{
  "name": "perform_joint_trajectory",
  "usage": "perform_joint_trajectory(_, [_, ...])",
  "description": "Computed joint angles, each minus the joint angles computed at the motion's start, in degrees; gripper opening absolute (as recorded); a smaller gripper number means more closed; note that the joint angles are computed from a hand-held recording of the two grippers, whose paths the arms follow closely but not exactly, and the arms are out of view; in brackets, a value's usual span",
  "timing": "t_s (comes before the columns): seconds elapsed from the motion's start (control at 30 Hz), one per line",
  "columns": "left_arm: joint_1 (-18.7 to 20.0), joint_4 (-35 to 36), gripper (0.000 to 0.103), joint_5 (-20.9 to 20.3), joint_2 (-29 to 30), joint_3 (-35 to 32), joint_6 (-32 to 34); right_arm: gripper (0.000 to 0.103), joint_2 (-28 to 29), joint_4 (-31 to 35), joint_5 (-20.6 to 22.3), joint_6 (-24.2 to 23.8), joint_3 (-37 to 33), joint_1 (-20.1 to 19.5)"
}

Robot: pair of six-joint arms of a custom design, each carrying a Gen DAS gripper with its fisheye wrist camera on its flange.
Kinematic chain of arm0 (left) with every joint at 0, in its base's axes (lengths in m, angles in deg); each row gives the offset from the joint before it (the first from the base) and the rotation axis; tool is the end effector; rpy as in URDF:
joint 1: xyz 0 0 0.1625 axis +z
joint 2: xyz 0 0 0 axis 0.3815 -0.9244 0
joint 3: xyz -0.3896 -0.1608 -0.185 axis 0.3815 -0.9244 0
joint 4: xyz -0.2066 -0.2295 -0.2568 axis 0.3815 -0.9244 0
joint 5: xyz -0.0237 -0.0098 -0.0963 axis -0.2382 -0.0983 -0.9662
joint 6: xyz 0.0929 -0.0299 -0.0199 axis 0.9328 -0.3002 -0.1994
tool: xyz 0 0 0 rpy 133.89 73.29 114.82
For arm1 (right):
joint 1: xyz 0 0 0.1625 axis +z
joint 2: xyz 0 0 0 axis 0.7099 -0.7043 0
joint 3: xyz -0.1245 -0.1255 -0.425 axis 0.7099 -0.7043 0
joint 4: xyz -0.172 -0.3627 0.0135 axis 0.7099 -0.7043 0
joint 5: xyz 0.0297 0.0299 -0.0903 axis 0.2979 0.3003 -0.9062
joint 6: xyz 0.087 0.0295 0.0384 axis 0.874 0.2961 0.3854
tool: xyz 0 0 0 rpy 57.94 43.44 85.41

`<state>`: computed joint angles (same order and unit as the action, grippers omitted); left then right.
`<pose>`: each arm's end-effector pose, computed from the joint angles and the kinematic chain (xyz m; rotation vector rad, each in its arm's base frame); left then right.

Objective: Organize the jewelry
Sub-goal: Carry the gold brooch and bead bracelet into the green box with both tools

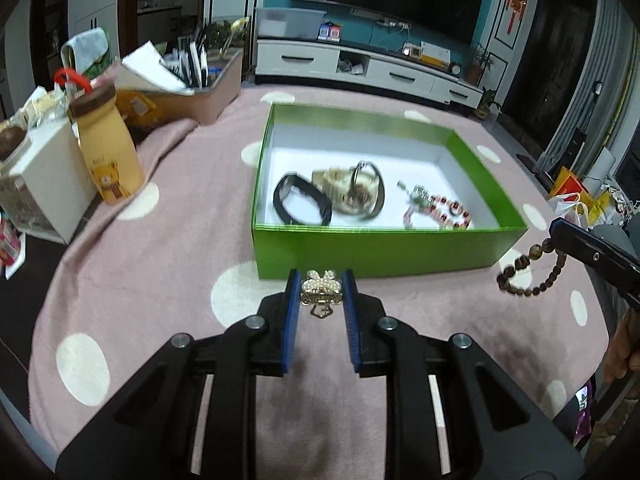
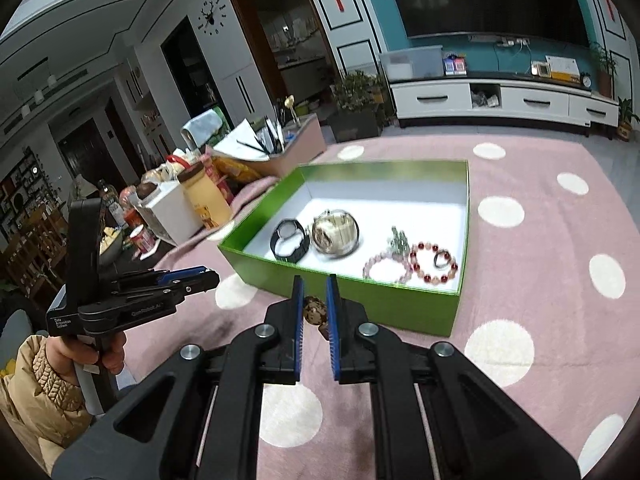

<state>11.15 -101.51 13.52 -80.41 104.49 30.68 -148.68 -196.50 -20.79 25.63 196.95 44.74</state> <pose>-0.3025 -0.4561 0.1431 0.3680 2.3606 -0.9008 0.1392 -0.4699 0.3153 0.8618 -2.7797 0.8570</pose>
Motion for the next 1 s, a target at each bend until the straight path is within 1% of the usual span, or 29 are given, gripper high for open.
perform_joint_trajectory(0.33, [0.5,0.0,0.021,0.3,0.5,-5.9,5.9,0.011,1.6,-1.6,-0.8,0.8,-3.9,1.8])
perform_joint_trajectory(0.5, [1.9,0.4,0.021,-0.5,1.4,-9.8,8.4,0.011,2.9,-2.1,-1.5,1.5,-6.1,1.9])
perform_joint_trajectory(0.83, [4.9,3.6,0.021,-2.0,4.3,-17.3,10.6,0.011,5.7,-2.1,-3.2,2.4,-10.3,1.6])
perform_joint_trajectory(1.0, [7.0,5.1,0.021,-3.7,5.8,-20.6,10.2,0.011,7.8,-2.2,-5.1,2.6,-12.6,1.9])
